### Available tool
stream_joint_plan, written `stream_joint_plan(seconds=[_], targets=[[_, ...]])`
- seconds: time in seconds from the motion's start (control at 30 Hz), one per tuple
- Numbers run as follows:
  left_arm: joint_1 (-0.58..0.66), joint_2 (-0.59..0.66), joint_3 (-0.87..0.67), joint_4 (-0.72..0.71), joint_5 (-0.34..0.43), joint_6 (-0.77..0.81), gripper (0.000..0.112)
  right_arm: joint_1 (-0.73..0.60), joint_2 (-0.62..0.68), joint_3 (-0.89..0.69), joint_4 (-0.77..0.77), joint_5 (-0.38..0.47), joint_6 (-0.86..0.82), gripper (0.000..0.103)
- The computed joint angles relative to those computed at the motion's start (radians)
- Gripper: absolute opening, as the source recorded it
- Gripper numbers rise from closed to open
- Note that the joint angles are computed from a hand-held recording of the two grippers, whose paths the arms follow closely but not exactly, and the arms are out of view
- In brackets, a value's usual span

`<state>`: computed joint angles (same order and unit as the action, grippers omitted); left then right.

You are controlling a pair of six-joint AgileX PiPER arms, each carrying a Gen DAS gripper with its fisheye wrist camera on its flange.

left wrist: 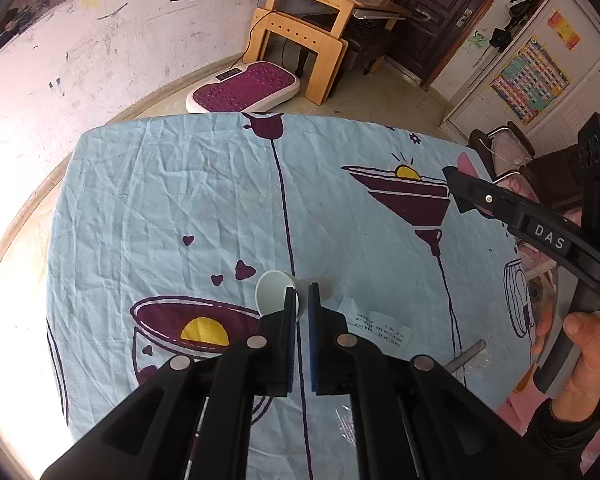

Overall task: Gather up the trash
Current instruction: 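Grasp the small white cup with left tool while right tool grasps the pink sponge, then carry cup and sponge to the orange bin and open both tools over it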

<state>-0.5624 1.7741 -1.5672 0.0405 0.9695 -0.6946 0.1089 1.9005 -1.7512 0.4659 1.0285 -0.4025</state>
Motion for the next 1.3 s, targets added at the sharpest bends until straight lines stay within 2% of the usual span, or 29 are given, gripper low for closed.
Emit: stream_joint_plan(seconds=[0.2,0.4,0.47,0.63,0.87,0.97,1.03,1.07,1.13,1.17,1.2,1.3], targets=[[-0.041,-0.02,-0.02,0.056,0.042,-0.05,0.002,-0.115,-0.11,0.151,0.129,-0.024,-0.123,0.032],[-0.074,0.007,-0.076,0.115,0.123,-0.098,0.002,-0.363,-0.233,0.327,0.287,0.016,-0.33,0.033],[-0.051,0.006,-0.068,0.054,0.116,-0.077,0.002,-0.444,-0.262,0.368,0.307,0.035,-0.39,0.033],[-0.039,-0.003,-0.036,0.088,0.104,-0.14,0.002,-0.611,-0.28,0.411,0.343,0.071,-0.485,0.033],[-0.007,0.017,0.022,0.032,0.024,-0.147,0.006,-0.79,-0.274,0.421,0.392,0.119,-0.564,0.033],[-0.005,0.038,0.012,0.025,0.02,-0.146,0.016,-0.851,-0.257,0.427,0.397,0.123,-0.583,0.033],[-0.006,0.039,0.02,0.014,-0.005,-0.143,0.043,-0.884,-0.242,0.427,0.398,0.118,-0.587,0.034],[-0.009,0.038,0.025,0.021,-0.017,-0.155,0.044,-0.899,-0.235,0.43,0.399,0.12,-0.593,0.034],[-0.021,0.033,0.036,0.06,-0.046,-0.195,0.041,-0.924,-0.221,0.432,0.398,0.116,-0.602,0.034],[-0.028,0.042,0.025,0.074,-0.04,-0.211,0.033,-0.935,-0.213,0.432,0.397,0.116,-0.605,0.034],[-0.031,0.056,0.009,0.077,-0.028,-0.215,0.015,-0.942,-0.205,0.43,0.397,0.117,-0.607,0.034],[-0.048,0.076,-0.022,0.09,-0.01,-0.221,0.011,-0.965,-0.191,0.431,0.403,0.12,-0.617,0.035]])
